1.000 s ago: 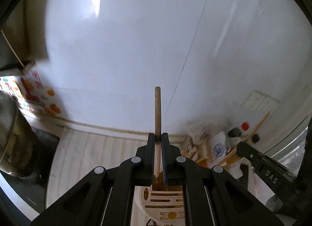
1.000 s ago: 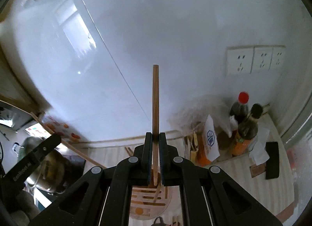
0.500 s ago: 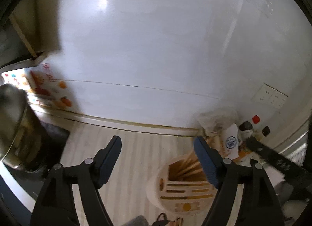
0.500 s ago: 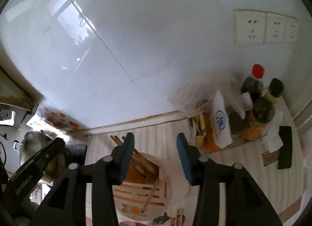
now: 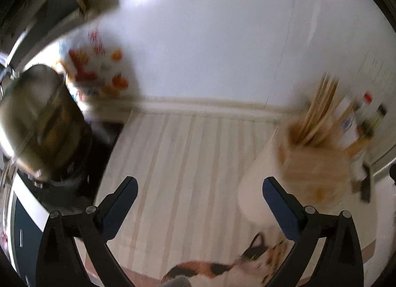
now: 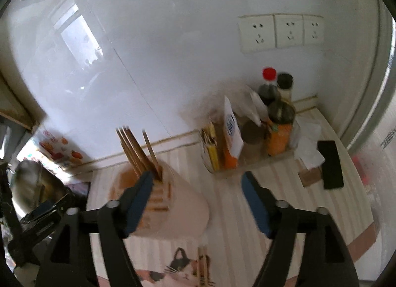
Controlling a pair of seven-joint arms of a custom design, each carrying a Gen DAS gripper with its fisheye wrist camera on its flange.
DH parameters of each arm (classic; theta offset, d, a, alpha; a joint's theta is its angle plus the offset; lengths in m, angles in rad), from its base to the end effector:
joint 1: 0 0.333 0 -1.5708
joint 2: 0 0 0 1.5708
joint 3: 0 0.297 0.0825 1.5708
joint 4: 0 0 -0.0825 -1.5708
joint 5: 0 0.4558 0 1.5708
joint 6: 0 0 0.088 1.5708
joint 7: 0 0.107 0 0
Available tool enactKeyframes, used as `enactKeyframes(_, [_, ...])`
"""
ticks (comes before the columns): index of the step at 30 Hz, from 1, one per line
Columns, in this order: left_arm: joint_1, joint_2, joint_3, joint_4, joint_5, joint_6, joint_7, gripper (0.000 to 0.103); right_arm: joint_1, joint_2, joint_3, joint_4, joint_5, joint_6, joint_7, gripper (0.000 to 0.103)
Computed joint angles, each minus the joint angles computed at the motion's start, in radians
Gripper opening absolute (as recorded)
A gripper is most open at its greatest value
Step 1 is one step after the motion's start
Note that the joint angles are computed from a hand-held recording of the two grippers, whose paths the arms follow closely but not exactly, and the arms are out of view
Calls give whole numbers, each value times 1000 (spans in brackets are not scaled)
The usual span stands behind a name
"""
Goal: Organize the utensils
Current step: 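Move both open tools back down to the last chopsticks on the placemat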
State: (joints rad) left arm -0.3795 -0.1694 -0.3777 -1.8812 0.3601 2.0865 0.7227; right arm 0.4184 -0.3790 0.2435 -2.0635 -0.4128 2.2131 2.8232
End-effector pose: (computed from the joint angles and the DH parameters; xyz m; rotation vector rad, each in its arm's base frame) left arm 0.4529 -0.4214 0.5864 -1.8730 1.9447 -0.5001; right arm 0.4418 0.3479 0.6188 -1.3710 2.1147 -0.5058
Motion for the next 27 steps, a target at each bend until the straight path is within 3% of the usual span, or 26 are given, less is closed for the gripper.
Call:
enactKeyframes(4, [-19,-28,3,-125,-100,-30,20,103,39,-12,1,-87,68,-26,-7,79])
enactKeyframes(9, [-41,-38,-3,-230,-188,-70,39,103,106,1,-29,-217,246,15,-35,76])
enactKeyframes(14, [-54,-36,-10,-278,-204,-88,36,103,165,91,-59,-276,449,104,-105,57])
enactKeyframes(19, [-68,-34,-19,-287,-196,-102,33,103,172,171,-46,-250,481,102,-140,42])
enactKeyframes(21, [-74,-33,-21,-285,-194,-100,39,103,175,206,-45,-228,492,83,-182,28])
enactKeyframes(22, [-78,-26,-24,-277,-190,-99,48,103,172,215,-37,-219,463,69,-178,11])
enactKeyframes(23, [-82,-20,-26,-268,-186,-99,57,103,170,221,-29,-214,430,64,-177,6])
enactKeyframes(27, [-111,35,-44,-205,-163,-82,79,103,162,194,-29,-231,407,17,-155,6])
